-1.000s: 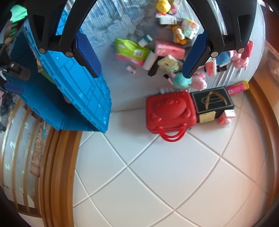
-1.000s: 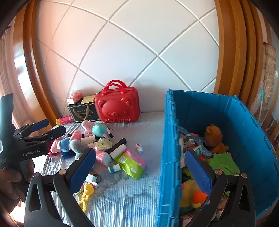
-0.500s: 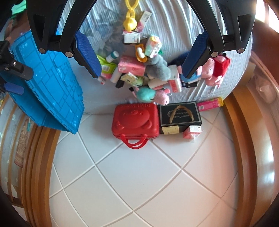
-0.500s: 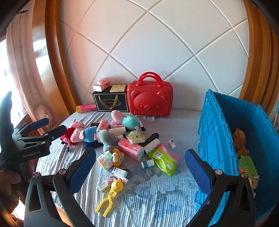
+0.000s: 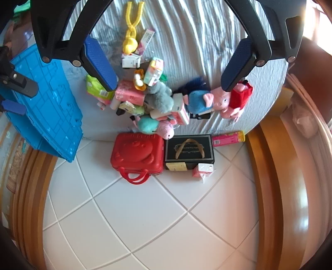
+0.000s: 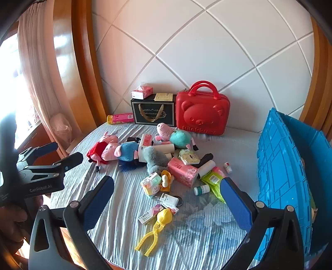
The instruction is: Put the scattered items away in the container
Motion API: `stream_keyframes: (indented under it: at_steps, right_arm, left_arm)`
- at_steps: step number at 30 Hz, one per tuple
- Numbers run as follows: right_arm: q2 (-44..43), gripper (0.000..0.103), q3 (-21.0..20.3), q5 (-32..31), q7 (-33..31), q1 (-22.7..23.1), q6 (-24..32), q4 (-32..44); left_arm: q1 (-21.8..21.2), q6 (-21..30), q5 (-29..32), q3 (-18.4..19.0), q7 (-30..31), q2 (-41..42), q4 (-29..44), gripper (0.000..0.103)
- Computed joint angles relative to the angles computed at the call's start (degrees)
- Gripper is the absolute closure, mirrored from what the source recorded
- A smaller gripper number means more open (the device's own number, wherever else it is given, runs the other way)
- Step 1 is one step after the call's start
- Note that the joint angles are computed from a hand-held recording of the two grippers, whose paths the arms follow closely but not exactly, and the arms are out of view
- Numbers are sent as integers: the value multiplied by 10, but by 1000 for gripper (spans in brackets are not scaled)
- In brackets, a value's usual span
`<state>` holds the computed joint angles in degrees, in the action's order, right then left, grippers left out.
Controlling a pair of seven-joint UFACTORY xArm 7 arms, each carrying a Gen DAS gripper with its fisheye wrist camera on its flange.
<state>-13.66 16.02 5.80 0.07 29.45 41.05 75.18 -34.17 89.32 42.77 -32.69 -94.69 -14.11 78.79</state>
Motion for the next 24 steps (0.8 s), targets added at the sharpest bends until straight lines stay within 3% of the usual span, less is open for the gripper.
stream_keyframes:
  at_steps: [14, 20, 24]
  right_arm:
    - [-7, 0, 23, -31, 25, 17, 17, 2]
    - [-14, 0, 19, -31, 28, 16, 14, -6]
    - [-20, 0, 18, -30, 29, 14, 12, -12]
  left_arm:
    - [47, -51, -49, -21, -12, -85, -74, 1]
    - [68, -19, -46, -46, 8, -62, -47, 1]
    - [60, 9, -39, -48, 7, -38, -23, 1]
